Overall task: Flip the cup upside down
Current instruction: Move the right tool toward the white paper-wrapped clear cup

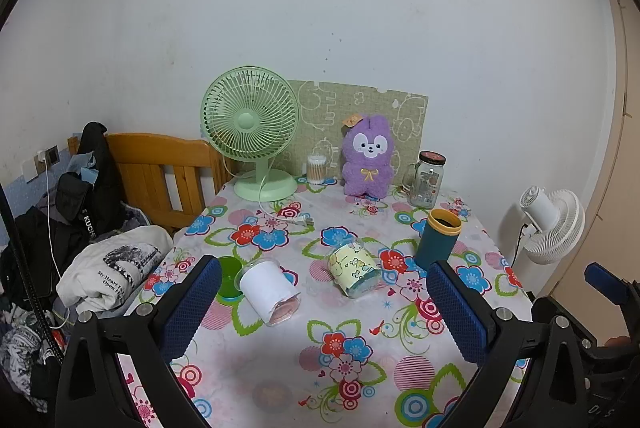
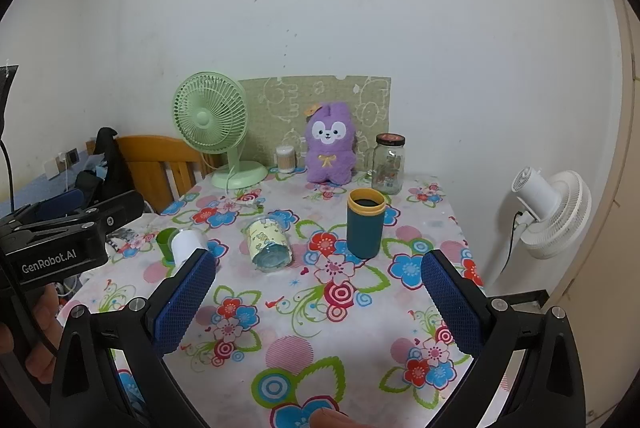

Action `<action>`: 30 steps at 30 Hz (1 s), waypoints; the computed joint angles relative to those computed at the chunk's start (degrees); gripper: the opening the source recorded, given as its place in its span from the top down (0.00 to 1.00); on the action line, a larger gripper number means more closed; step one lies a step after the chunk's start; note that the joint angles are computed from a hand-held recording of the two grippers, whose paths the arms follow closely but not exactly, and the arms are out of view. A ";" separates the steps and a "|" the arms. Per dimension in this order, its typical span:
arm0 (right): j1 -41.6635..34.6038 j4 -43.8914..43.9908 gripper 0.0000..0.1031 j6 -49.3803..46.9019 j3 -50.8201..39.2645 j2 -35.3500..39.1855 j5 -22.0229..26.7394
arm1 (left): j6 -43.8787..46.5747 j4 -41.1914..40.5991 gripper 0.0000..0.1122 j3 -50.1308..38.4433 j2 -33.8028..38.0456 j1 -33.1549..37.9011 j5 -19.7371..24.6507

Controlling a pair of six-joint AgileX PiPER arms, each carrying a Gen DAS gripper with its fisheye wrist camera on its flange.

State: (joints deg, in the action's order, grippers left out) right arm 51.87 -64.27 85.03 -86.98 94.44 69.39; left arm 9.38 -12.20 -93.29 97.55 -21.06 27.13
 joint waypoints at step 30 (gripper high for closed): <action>-8.75 13.27 0.00 -20.37 -17.97 15.44 -10.17 | -3.36 1.91 0.08 -5.25 8.92 7.95 6.00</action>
